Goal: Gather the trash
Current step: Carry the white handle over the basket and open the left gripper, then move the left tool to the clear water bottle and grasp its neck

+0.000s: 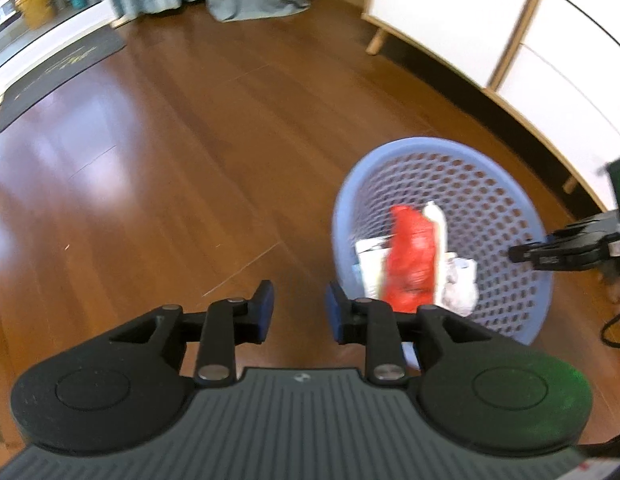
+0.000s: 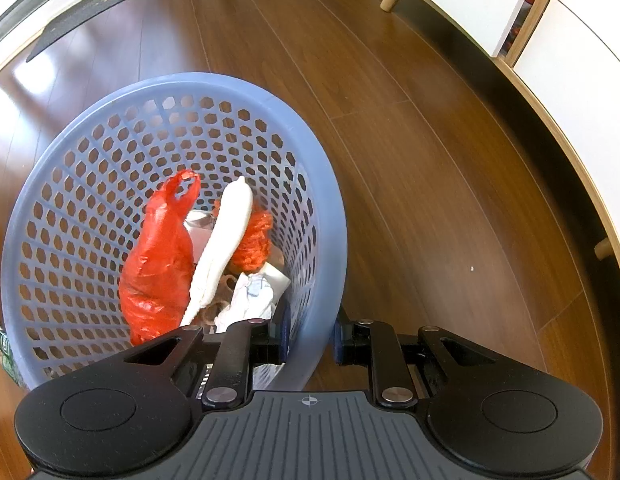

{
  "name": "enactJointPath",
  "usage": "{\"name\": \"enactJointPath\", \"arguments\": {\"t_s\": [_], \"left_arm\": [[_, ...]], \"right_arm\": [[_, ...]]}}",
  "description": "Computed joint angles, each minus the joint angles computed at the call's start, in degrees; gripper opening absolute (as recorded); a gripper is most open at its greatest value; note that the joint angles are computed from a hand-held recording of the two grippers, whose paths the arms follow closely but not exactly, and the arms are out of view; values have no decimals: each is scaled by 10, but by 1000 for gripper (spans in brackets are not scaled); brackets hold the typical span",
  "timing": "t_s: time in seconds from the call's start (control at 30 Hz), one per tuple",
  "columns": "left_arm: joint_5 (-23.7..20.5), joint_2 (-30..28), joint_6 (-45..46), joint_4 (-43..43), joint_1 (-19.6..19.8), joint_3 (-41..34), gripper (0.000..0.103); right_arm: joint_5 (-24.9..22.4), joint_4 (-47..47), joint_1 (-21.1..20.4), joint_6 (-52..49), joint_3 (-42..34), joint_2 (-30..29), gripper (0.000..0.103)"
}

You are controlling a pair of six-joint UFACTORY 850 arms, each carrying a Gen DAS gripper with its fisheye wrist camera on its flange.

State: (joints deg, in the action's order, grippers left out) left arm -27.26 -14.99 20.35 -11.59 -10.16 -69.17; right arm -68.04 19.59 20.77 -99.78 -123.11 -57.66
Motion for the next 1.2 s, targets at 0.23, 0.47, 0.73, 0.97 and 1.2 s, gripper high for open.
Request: {"name": "enactJointPath", "arguments": {"t_s": [0.23,0.47,0.73,0.97,1.2], "left_arm": [[-1,1,-69,67,36,8,27],[10,11,-146,130,70,28,35],[26,26,-202,135,139,65,38],[49,40,-263,152,192,107,43],[76,43,-250,87,243,167,57]], "right_arm": [[11,3,-3,-9,21,14,17],[18,5,-5,-15,30,20,17],[24,5,-4,-23,32,22,17],[21,5,-4,-28,30,21,17],[22,7,-6,-37,34,23,17]]}}
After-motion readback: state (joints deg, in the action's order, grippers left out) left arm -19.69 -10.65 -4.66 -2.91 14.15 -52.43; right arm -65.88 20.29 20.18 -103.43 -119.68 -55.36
